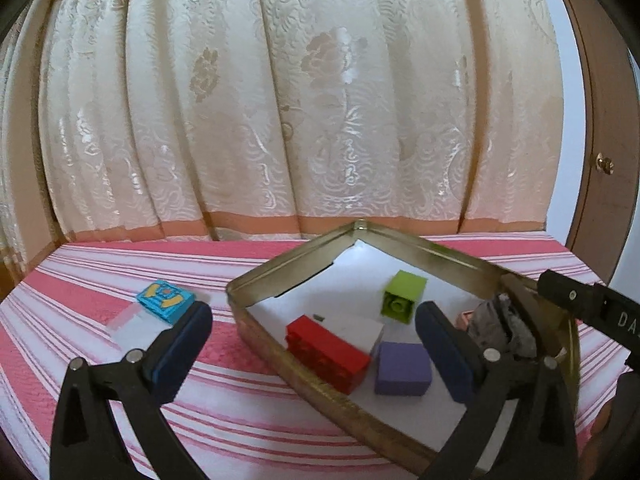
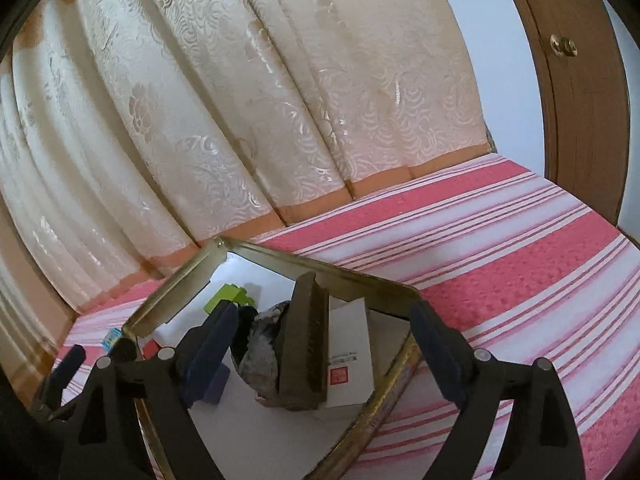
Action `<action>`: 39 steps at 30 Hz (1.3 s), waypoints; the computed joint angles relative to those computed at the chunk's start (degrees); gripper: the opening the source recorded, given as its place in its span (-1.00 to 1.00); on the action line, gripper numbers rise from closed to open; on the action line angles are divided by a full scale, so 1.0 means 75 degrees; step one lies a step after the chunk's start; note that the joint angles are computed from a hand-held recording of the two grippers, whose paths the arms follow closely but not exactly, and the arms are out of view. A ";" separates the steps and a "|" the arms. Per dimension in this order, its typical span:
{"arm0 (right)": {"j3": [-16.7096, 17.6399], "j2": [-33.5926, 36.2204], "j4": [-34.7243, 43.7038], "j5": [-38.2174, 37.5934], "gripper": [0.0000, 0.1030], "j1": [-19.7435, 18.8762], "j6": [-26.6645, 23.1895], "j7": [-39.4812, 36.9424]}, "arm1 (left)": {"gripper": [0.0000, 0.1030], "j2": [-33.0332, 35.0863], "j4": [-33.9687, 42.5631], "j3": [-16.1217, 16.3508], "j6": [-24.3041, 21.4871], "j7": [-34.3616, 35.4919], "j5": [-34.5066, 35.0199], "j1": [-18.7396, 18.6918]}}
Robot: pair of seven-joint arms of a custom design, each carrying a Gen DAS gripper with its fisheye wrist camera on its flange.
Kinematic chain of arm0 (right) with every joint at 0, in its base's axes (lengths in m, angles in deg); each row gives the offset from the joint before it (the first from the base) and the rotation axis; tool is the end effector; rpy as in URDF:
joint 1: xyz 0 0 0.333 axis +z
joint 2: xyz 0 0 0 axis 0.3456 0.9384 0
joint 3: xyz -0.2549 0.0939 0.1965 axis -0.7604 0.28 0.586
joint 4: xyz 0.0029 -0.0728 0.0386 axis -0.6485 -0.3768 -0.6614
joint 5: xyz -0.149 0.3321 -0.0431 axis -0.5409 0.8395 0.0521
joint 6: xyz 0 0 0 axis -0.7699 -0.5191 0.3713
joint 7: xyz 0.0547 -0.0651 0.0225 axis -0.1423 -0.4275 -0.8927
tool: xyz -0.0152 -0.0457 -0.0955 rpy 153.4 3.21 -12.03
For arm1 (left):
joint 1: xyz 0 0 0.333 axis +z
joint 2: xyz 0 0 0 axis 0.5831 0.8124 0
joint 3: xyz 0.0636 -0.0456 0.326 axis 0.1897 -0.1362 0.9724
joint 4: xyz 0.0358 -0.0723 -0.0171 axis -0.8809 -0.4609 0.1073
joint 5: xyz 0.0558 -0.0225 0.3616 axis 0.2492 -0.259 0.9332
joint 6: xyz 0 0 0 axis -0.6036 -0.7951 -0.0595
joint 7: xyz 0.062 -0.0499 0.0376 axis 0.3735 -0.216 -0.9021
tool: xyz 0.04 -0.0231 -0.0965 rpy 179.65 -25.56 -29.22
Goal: Organize rigid objects
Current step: 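Lower the green block into the tin with the left tool while the right tool drops the comb, then withdraw both open tools from the tin toward the clear box and blue brick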
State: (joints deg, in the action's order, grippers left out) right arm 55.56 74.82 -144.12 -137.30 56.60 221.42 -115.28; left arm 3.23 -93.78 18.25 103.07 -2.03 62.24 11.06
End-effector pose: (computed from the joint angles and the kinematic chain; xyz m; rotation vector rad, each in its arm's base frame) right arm 0.5241 0.4256 0.4696 -1.2776 1.7828 -0.6476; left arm 0.5336 -0.3686 0.4691 -1.5070 1.5561 -0.9431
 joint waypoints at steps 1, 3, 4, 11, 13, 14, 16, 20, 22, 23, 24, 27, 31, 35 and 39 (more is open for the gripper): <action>-0.0005 0.0004 0.0019 -0.0030 0.74 0.0029 -0.0060 0.0015 | 0.99 -0.0025 -0.0039 0.0009 -0.0036 -0.0025 0.0015 -0.0004; -0.0017 -0.0039 -0.0021 -0.0121 0.74 0.0089 -0.0263 0.0036 | 0.99 -0.0042 -0.0078 0.0007 -0.0085 -0.0013 -0.0025 0.0012; -0.0011 -0.0037 0.0004 -0.0146 0.74 0.0147 -0.0493 0.0004 | 0.99 -0.0061 -0.0103 0.0009 -0.0057 -0.0038 -0.0035 0.0035; 0.0032 -0.0171 -0.0084 -0.0915 0.74 0.0471 -0.1711 0.0615 | 0.99 -0.0297 -0.0411 -0.0028 -0.0266 -0.0397 0.0257 0.0100; 0.0087 -0.0198 -0.0095 -0.1197 0.74 0.0575 -0.2137 0.0800 | 0.99 -0.0362 -0.0488 -0.0055 -0.0332 -0.0524 0.0400 0.0118; 0.0120 -0.0201 -0.0089 -0.1329 0.74 0.0648 -0.2418 0.0865 | 0.99 -0.0386 -0.0518 -0.0070 -0.0349 -0.0577 0.0465 0.0133; 0.0193 -0.0161 -0.0030 -0.1540 0.74 0.0806 -0.3018 0.0856 | 0.99 -0.0410 -0.0554 -0.0103 -0.0363 -0.0600 0.0507 0.0169; 0.0306 0.0024 0.0213 -0.1604 0.74 0.0995 -0.3646 0.0336 | 0.99 -0.0500 -0.0670 -0.0136 -0.0323 -0.0767 0.0622 0.0248; 0.0314 0.0119 0.0346 -0.1614 0.74 0.1104 -0.3892 0.0159 | 0.99 -0.0548 -0.0735 -0.0153 -0.0253 -0.0831 0.0683 0.0300; 0.0305 0.0140 0.0369 -0.1662 0.74 0.1192 -0.4069 0.0183 | 0.99 -0.0567 -0.0760 -0.0161 -0.0210 -0.0858 0.0704 0.0328; 0.0297 0.0147 0.0368 -0.1739 0.74 0.1274 -0.4212 0.0282 | 0.99 -0.0598 -0.0801 -0.0163 -0.0139 -0.0909 0.0743 0.0365; 0.0325 0.0151 0.0372 -0.1771 0.74 0.1357 -0.4317 0.0468 | 0.99 -0.0669 -0.0892 -0.0180 -0.0037 -0.0964 0.0779 0.0448; 0.0346 0.0233 0.0496 -0.1645 0.74 0.1458 -0.4538 0.0447 | 0.99 -0.0788 -0.1045 -0.0219 -0.0005 -0.1059 0.0911 0.0523; 0.0353 0.0284 0.0575 -0.1481 0.74 0.1532 -0.4638 0.0548 | 0.99 -0.0871 -0.1152 -0.0254 0.0066 -0.1007 0.0965 0.0597; 0.0333 0.0461 0.0837 -0.1404 0.74 0.1659 -0.4723 0.0310 | 0.99 -0.0938 -0.1245 -0.0270 0.0233 -0.0925 0.0904 0.0691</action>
State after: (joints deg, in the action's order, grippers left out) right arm 58.06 78.28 -137.85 -147.83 69.04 186.00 -112.96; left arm -3.81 -103.11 16.22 104.81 -8.96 69.02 16.24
